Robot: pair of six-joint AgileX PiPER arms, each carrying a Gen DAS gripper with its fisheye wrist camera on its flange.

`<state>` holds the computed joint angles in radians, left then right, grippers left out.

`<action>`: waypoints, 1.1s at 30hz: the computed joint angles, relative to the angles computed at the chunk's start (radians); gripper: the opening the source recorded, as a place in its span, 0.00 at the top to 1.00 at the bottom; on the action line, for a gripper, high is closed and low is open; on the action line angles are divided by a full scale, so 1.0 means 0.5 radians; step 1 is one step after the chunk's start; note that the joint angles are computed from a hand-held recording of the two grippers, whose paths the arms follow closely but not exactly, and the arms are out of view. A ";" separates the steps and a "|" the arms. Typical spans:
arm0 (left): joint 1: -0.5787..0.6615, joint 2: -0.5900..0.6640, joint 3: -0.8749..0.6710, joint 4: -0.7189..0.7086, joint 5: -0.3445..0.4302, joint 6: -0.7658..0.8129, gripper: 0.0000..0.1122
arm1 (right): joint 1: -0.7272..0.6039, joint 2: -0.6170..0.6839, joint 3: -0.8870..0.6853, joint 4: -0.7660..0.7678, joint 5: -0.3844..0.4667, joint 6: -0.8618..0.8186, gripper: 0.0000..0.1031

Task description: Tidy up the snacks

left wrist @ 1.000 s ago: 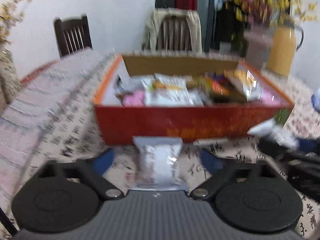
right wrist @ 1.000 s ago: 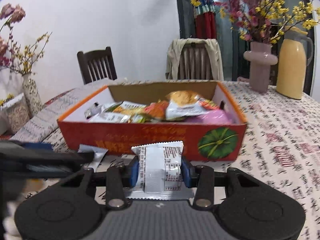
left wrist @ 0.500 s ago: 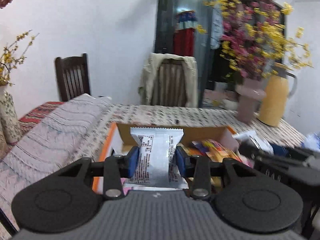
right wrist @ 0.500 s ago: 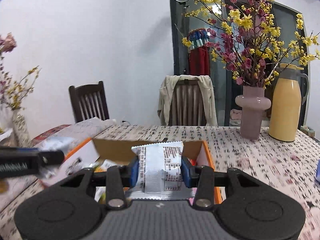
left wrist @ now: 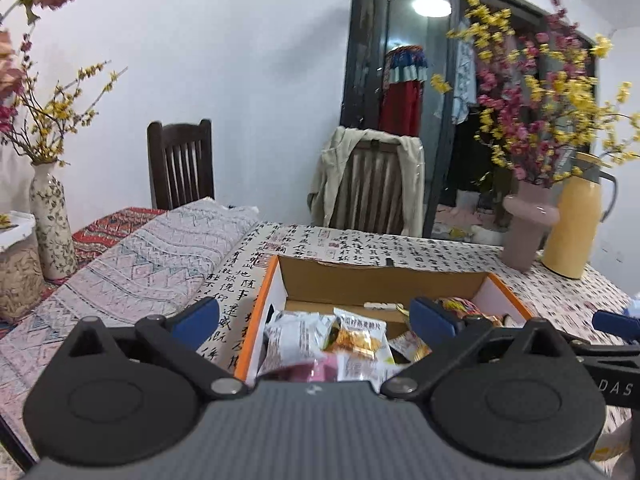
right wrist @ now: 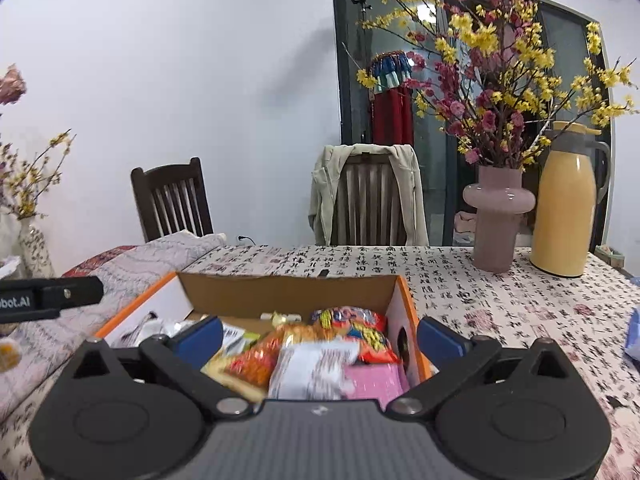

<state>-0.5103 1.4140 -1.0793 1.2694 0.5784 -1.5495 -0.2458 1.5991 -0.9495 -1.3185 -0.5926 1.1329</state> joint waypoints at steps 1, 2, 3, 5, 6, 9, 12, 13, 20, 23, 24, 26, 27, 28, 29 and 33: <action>-0.017 -0.055 0.077 0.054 -0.009 -0.061 0.08 | -0.029 -0.044 0.061 -0.004 -0.033 -0.024 0.00; -0.050 -0.112 0.153 0.092 0.002 -0.114 0.08 | -0.069 -0.092 0.133 -0.011 -0.074 -0.059 0.00; -0.075 -0.164 0.214 0.098 0.009 -0.129 0.08 | -0.111 -0.148 0.210 -0.021 -0.112 -0.097 0.00; -0.126 -0.273 0.348 0.099 0.009 -0.142 0.08 | -0.195 -0.257 0.359 -0.052 -0.188 -0.153 0.00; -0.153 -0.320 0.407 0.080 0.014 -0.130 0.08 | -0.246 -0.297 0.422 -0.090 -0.238 -0.162 0.00; -0.233 -0.430 0.564 0.019 0.050 -0.106 0.08 | -0.394 -0.386 0.580 -0.193 -0.369 -0.170 0.00; -0.266 -0.516 0.693 -0.057 0.047 -0.076 0.08 | -0.497 -0.420 0.678 -0.256 -0.446 -0.185 0.00; -0.271 -0.539 0.728 -0.073 0.041 -0.075 0.08 | -0.528 -0.421 0.699 -0.279 -0.469 -0.187 0.00; -0.295 -0.622 0.873 -0.105 0.064 -0.120 0.08 | -0.668 -0.393 0.772 -0.378 -0.524 -0.202 0.00; -0.298 -0.630 0.887 -0.112 0.075 -0.131 0.08 | -0.682 -0.384 0.786 -0.387 -0.516 -0.205 0.00; -0.302 -0.631 0.887 -0.116 0.082 -0.133 0.08 | -0.681 -0.381 0.786 -0.389 -0.511 -0.202 0.00; -0.305 -0.637 0.890 -0.115 0.085 -0.136 0.08 | -0.683 -0.376 0.790 -0.392 -0.510 -0.205 0.00; -0.310 -0.637 0.888 -0.116 0.090 -0.135 0.08 | -0.684 -0.377 0.793 -0.394 -0.511 -0.206 0.00; -0.313 -0.638 0.889 -0.112 0.093 -0.139 0.08 | -0.680 -0.382 0.798 -0.393 -0.508 -0.205 0.00; -0.316 -0.638 0.887 -0.112 0.096 -0.142 0.08 | -0.679 -0.385 0.801 -0.392 -0.508 -0.205 0.00; -0.324 -0.641 0.891 -0.098 0.101 -0.157 0.08 | -0.677 -0.388 0.801 -0.391 -0.506 -0.203 0.00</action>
<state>-0.6724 1.0933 -0.6337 1.2206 0.6287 -1.6282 -0.5842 1.4052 -0.5491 -1.5142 -0.8456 1.0316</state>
